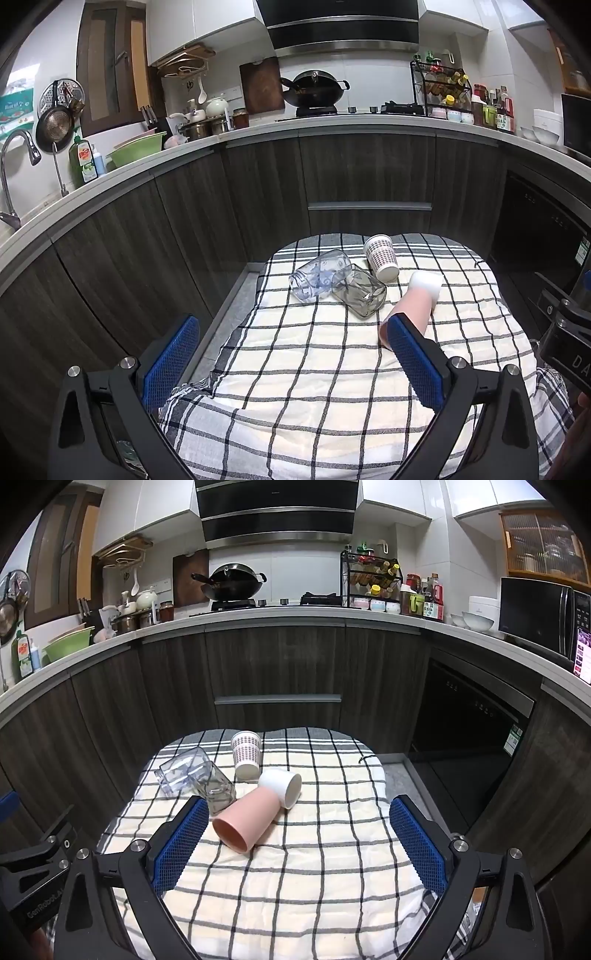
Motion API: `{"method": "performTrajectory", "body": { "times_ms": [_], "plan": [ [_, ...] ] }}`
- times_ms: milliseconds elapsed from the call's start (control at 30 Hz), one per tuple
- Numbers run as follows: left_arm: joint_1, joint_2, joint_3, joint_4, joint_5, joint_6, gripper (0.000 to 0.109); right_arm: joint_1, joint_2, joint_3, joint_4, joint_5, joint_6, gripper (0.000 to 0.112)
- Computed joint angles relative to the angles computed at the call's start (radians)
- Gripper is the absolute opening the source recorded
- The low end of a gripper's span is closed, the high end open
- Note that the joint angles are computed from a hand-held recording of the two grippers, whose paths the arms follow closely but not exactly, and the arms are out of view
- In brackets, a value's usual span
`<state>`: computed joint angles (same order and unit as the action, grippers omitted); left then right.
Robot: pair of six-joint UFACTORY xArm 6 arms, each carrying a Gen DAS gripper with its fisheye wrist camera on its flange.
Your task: Flip cup upside down
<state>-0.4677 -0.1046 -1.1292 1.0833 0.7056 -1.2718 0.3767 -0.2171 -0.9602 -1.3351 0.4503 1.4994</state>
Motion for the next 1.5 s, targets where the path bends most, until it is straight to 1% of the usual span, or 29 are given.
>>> {"method": "performTrajectory", "body": {
  "times_ms": [200,1033,1300,1367,1500],
  "plan": [
    [-0.005,-0.004,-0.009,-0.013,0.008,0.016,0.103,0.0,0.0,-0.001,0.002,0.001,-0.003,0.099],
    [-0.01,0.001,-0.016,-0.009,0.012,0.015,0.103,-0.001,0.005,-0.002,0.005,0.0,-0.005,0.099],
    [-0.009,0.002,-0.012,-0.008,0.009,0.012,0.103,-0.002,0.006,-0.003,0.008,-0.001,-0.007,0.099],
    [0.001,0.011,0.005,0.013,-0.014,-0.011,0.103,-0.003,0.006,-0.004,0.008,-0.002,-0.009,0.099],
    [0.001,0.012,0.006,0.017,-0.015,-0.015,0.103,-0.004,0.005,-0.003,0.011,-0.002,-0.012,0.099]
  ]
}}
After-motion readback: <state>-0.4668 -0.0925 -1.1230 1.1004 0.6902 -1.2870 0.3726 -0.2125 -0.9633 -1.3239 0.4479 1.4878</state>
